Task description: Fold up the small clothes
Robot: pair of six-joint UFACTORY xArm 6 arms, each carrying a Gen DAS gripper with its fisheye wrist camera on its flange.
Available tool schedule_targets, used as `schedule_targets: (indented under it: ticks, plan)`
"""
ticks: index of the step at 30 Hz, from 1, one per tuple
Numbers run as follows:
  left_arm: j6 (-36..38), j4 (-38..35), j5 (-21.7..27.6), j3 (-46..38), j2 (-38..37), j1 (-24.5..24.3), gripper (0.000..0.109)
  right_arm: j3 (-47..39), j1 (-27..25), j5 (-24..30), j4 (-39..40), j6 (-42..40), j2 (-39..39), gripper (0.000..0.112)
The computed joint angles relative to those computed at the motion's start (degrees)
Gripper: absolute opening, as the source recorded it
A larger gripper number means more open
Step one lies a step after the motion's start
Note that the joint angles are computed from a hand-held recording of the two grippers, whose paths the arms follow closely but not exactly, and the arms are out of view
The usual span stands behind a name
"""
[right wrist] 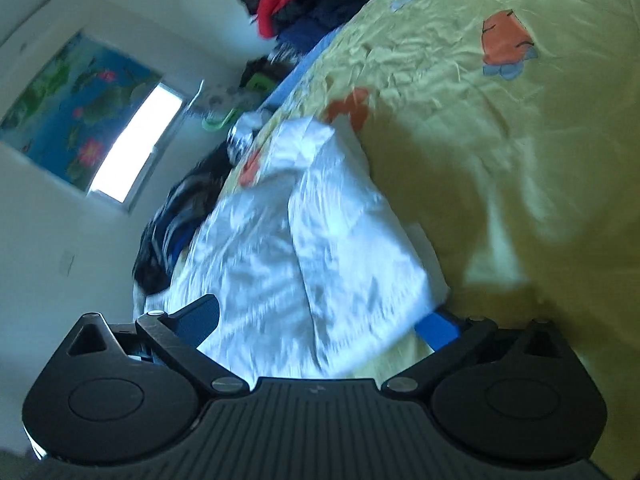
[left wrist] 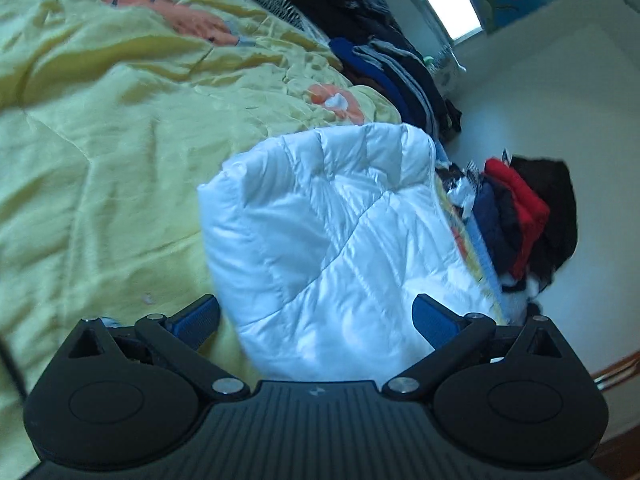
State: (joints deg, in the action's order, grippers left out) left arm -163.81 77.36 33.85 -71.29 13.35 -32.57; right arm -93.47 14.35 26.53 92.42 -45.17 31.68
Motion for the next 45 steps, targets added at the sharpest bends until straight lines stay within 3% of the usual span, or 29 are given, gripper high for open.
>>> schedule_targets:
  ticks: [1, 2, 3, 4, 5, 7, 9, 12, 14, 18, 20, 23, 25, 27, 30, 31, 32, 33, 35, 37, 39, 41, 43, 45]
  plan:
    - [-3.5, 2.0, -0.7, 0.2, -0.1, 0.3, 0.099, -1.4, 0.4, -1.4, 1.6, -0.5, 1.1, 0.102]
    - [-4.7, 2.1, -0.7, 0.2, 0.1, 0.5, 0.085, -2.4, 0.8, -2.8, 3.1, -1.1, 1.8, 0.092]
    - [-3.4, 0.4, -1.8, -0.1, 0.4, 1.0, 0.053, -3.0, 1.2, -4.0, 5.4, -2.6, 2.4, 0.085]
    - [0.3, -2.9, -3.7, -0.5, 1.1, 1.9, 0.037, -3.9, 1.1, -3.7, 5.2, -1.6, 3.4, 0.059]
    - [2.7, -4.3, -5.4, -0.7, 1.6, 2.6, 0.028, -4.7, 1.1, -3.4, 3.0, 1.7, 4.3, 0.021]
    - [2.5, -2.7, -5.6, -0.5, 1.5, 2.5, 0.023, -5.4, 0.3, -1.3, 3.6, 5.2, 5.8, 0.018]
    - [4.0, -2.0, -4.4, -0.4, 0.9, 2.0, 0.013, -4.9, -0.5, 0.6, 7.0, 2.5, 5.8, 0.017]
    - [6.8, -2.8, -2.4, 0.2, -0.9, 0.7, 0.008, -1.9, -1.2, 2.2, 12.9, -4.3, 3.2, 0.015]
    - [7.6, -1.4, -1.8, 2.0, -3.7, -0.5, 0.008, 1.0, -1.8, 3.9, 15.4, -7.4, 0.4, 0.015]
    - [6.6, 1.6, -0.9, 9.1, -11.1, -3.8, 0.008, 12.0, -5.1, 12.0, 17.3, -12.0, -8.1, 0.015]
    - [3.3, 1.8, -3.2, 13.1, -13.8, -4.6, 0.008, 17.2, -6.7, 14.4, 15.8, -10.5, -11.2, 0.015]
    - [2.3, 0.1, -2.5, 16.2, -14.9, -6.8, 0.008, 24.4, -8.2, 16.9, 14.7, -7.3, -14.9, 0.015]
    - [1.6, 0.2, -2.4, 16.9, -14.3, -7.4, 0.009, 27.0, -8.0, 16.0, 14.8, -8.5, -16.1, 0.017]
    - [-1.6, 1.8, -3.0, 17.0, -13.4, -6.8, 0.016, 26.9, -7.4, 14.5, 13.7, -7.2, -15.8, 0.027]
    - [0.6, -0.9, -1.8, 16.8, -13.1, -6.7, 0.036, 25.9, -7.1, 12.5, 13.6, -5.5, -15.8, 0.051]
    - [0.0, -0.3, -0.9, 17.1, -13.6, -7.0, 0.038, 26.0, -6.8, 10.5, 15.4, -7.4, -16.6, 0.068]
    - [-0.1, -0.4, 0.0, 17.7, -14.2, -7.3, 0.046, 26.8, -6.4, 7.8, 19.4, -11.7, -18.0, 0.079]
    - [-0.4, -1.0, 1.2, 18.1, -14.8, -7.5, 0.058, 26.9, -5.7, 4.3, 25.2, -17.7, -19.1, 0.08]
    - [-3.8, -0.5, 4.6, 19.1, -16.0, -8.3, 0.069, 25.8, -4.9, -2.0, 36.8, -29.7, -20.8, 0.08]
    - [-4.9, -1.6, 7.0, 19.6, -16.6, -8.5, 0.071, 23.8, -4.5, -3.5, 41.7, -37.5, -21.4, 0.08]
    - [-4.1, -2.0, 7.2, 19.2, -16.3, -8.1, 0.071, 20.4, -3.4, 1.4, 37.1, -35.6, -19.5, 0.08]
    - [-3.0, -2.2, 7.4, 17.8, -15.0, -7.8, 0.071, 14.4, -1.7, 7.5, 25.2, -26.9, -15.3, 0.081]
    - [0.3, -4.4, 10.0, 15.4, -13.1, -8.1, 0.071, 4.5, -0.3, 16.3, 13.2, -16.6, -8.0, 0.088]
    - [1.8, -5.5, 11.8, 13.1, -11.3, -8.4, 0.07, -7.0, 1.7, 20.1, 6.8, -8.1, 0.2, 0.094]
